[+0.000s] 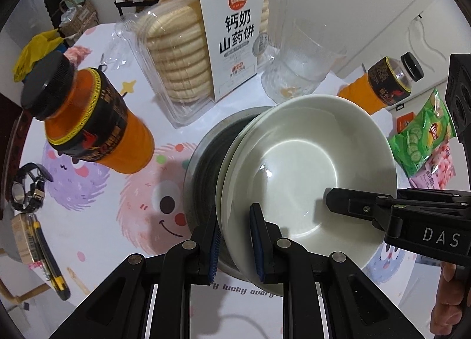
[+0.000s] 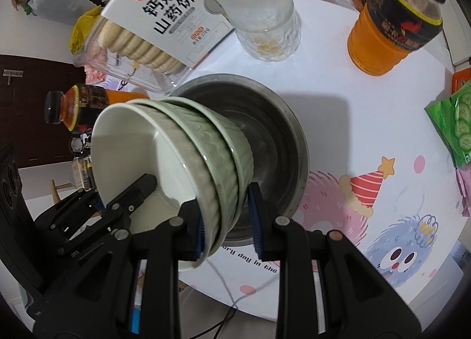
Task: Organize plates and bowls
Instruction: 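Carry the bowl stack over the steel bowl and lower it inside, then open both tools and lift them off the bowl stack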
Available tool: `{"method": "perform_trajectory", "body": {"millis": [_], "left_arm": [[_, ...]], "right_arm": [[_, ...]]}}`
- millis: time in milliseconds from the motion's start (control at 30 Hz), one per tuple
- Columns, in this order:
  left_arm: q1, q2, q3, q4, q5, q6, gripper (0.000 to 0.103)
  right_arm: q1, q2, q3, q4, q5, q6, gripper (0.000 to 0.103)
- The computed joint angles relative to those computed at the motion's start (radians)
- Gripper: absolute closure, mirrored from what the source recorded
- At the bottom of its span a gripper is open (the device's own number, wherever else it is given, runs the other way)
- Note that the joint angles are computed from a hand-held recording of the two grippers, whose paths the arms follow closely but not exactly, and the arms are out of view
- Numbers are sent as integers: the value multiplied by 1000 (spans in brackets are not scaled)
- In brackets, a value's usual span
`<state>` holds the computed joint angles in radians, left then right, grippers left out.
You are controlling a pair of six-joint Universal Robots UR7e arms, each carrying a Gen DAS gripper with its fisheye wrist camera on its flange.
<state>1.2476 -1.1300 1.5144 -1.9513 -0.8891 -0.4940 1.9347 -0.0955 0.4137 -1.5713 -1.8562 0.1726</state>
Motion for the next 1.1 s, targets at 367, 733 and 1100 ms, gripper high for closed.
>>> {"method": "perform_trajectory", "body": {"millis": [367,733,1100], "left_arm": [[23,46,-13,-8,-6,-8,84],[22,65,-8,0,33,-30,85],[14,31,-3,-40,11,-52,0]], "right_arm": [[-30,39,-55,43,-4,28,75],[-42,45,-32,33,0,43,76],[-73,-12,56,-83,144,69,23]]}}
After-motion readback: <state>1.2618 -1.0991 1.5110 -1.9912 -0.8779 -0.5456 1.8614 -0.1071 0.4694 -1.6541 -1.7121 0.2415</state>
